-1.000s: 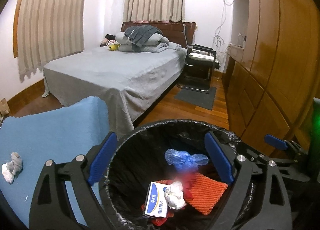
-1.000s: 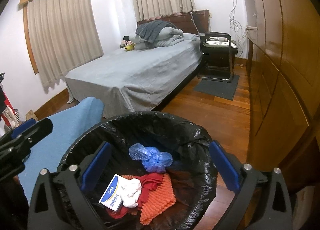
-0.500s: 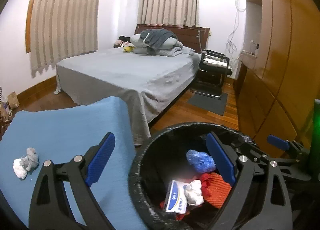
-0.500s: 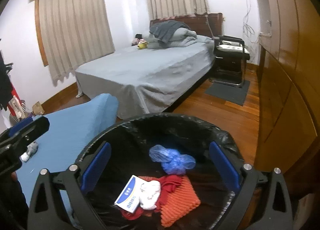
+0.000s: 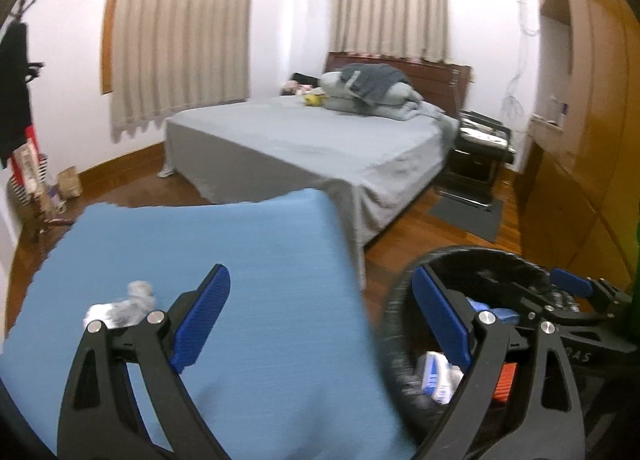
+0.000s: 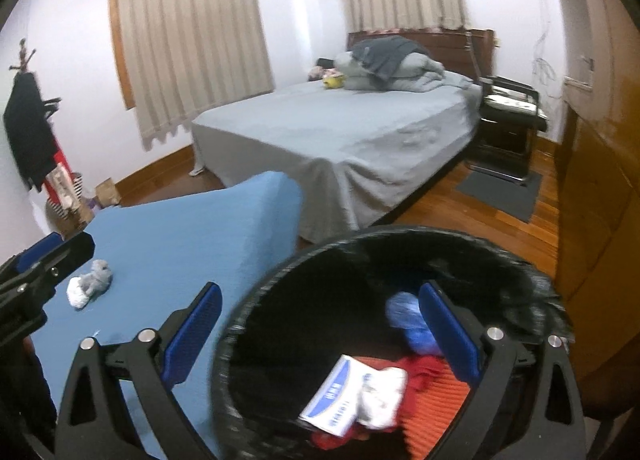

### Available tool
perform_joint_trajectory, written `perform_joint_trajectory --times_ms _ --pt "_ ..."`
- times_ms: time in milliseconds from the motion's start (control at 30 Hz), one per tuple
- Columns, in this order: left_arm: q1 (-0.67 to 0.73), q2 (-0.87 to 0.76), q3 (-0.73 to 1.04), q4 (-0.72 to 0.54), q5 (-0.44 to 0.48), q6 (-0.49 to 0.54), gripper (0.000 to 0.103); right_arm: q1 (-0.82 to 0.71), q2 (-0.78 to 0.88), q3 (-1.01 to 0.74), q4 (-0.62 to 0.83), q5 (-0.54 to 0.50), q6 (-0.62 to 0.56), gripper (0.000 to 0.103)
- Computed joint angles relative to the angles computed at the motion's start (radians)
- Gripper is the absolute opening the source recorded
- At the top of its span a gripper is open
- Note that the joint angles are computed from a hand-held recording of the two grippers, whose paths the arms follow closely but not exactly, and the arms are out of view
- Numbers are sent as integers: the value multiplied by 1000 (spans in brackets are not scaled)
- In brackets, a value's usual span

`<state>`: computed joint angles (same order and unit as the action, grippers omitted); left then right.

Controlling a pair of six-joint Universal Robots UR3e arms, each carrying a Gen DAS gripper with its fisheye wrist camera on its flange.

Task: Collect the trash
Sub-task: 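Move both open tools back over the mat toward the cloth ball and sock, then grasp the white cloth ball with the left tool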

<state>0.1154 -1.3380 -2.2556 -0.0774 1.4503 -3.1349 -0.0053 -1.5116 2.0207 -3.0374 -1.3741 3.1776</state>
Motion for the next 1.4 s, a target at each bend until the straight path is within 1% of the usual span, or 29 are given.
perform_joint_trajectory --times_ms 133,333,433,633,833,933,1033,1200,1333,1400 --pt "157 82 -63 -32 -74 58 90 109 105 -110 2 -39 34 97" --pt "425 178 -133 -95 -209 163 90 253 285 -316 28 -84 75 97" --pt "506 191 -149 -111 -239 204 90 302 365 -418 53 -95 94 97" --pt "650 164 -164 -117 -299 271 90 365 497 -579 93 -110 123 97" --pt "707 85 -177 -62 -304 295 90 395 583 -693 139 -119 141 97" --pt "772 62 -190 -60 -333 320 90 405 618 -737 154 -122 136 97" --pt "802 18 -187 -44 -325 327 90 414 649 -780 175 -124 130 97" --pt "810 -45 -171 -38 -315 346 89 437 711 -871 222 -129 126 97" --pt "779 -119 -141 -18 -296 345 87 452 741 -908 242 -134 117 97" --pt "771 -152 -126 -21 -295 345 83 453 748 -922 253 -134 108 97"
